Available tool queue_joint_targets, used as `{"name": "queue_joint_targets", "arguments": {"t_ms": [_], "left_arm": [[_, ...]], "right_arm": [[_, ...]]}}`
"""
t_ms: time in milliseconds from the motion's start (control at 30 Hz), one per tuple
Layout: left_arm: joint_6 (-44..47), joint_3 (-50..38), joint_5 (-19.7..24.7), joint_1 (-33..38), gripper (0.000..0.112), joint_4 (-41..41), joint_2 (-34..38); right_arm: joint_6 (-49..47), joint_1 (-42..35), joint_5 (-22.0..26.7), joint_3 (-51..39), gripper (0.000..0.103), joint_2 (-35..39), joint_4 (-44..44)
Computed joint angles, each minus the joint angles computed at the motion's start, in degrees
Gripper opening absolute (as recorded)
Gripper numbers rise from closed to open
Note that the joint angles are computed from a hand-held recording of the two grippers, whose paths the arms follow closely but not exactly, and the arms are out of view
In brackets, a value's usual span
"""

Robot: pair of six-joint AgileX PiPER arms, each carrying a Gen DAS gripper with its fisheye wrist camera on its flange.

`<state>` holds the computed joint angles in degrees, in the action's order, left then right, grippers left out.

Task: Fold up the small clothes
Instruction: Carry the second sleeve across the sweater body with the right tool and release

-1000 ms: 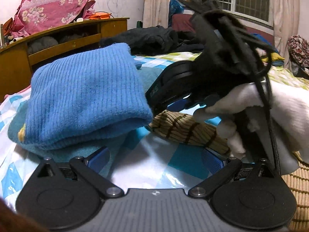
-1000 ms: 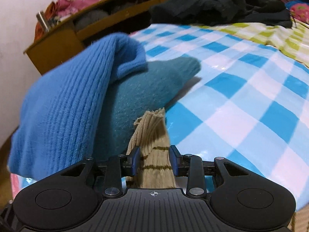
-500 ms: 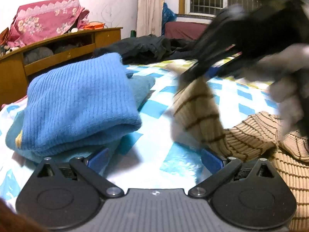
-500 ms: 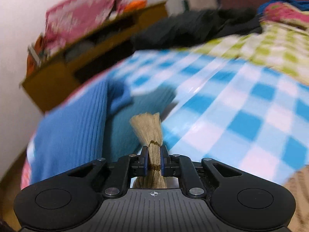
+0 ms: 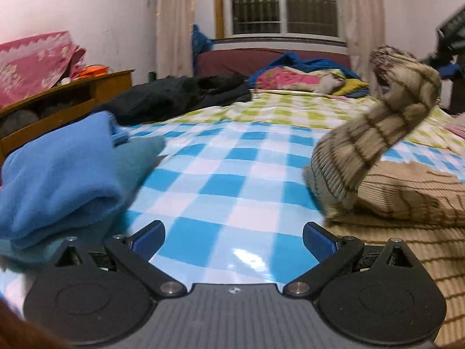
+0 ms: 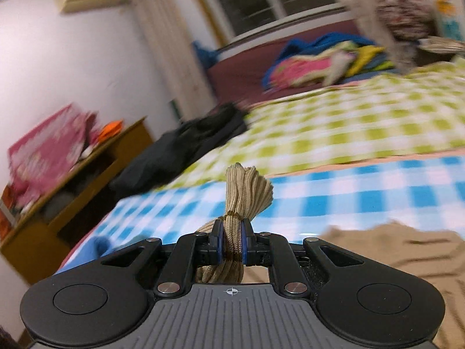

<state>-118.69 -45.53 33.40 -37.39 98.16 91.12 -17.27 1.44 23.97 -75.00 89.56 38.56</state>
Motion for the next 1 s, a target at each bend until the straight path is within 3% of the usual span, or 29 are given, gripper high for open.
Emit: {"name": "queue_joint_targets", "arguments": {"t_ms": [233,500,600,700,833,900,967,1000], "left_arm": [[4.8,-3.6,4.5,-6.4,0.103,-2.3,3.6],[12.9,-9.1,7.6,-9.9,0.103,-4.9,8.5],[15.3,-12.0,7.7,-10.1,0.103,-4.9,10.5],[17.5,-15.1,8.2,-10.3,0.103,-4.6,13.0],[20.9,-19.8,7.2,-9.3,0.103,-6.3,16.7],[22.9,-22.4,6.8,-8.7,0.103,-7.9,18.4],[24.1,-24.4,6.9,-8.3,0.103,-8.9,19.6],[23.2,-24.7,7.0,-8.2,0.103,-8.4,19.7]], "right_arm": [[-15.6,-11.5,-7.1,17.1,0.014,-4.1,16.4],[-38.6,-23.0,-1.7,25.4,0.021,-1.0,42.9],[-43.2,-25.3,-0.2,27.6,0.023,-1.8,47.5],[-44.8,-26.9,0.8,28.3,0.033,-1.2,49.4],[-45.3,-28.5,2.4,28.5,0.033,0.6,50.4],[-44.8,-28.9,3.3,28.4,0.029,1.1,49.6],[-44.7,-28.7,3.6,28.3,0.014,0.7,49.1],[-44.8,-28.8,3.9,28.3,0.013,0.2,49.1]]}}
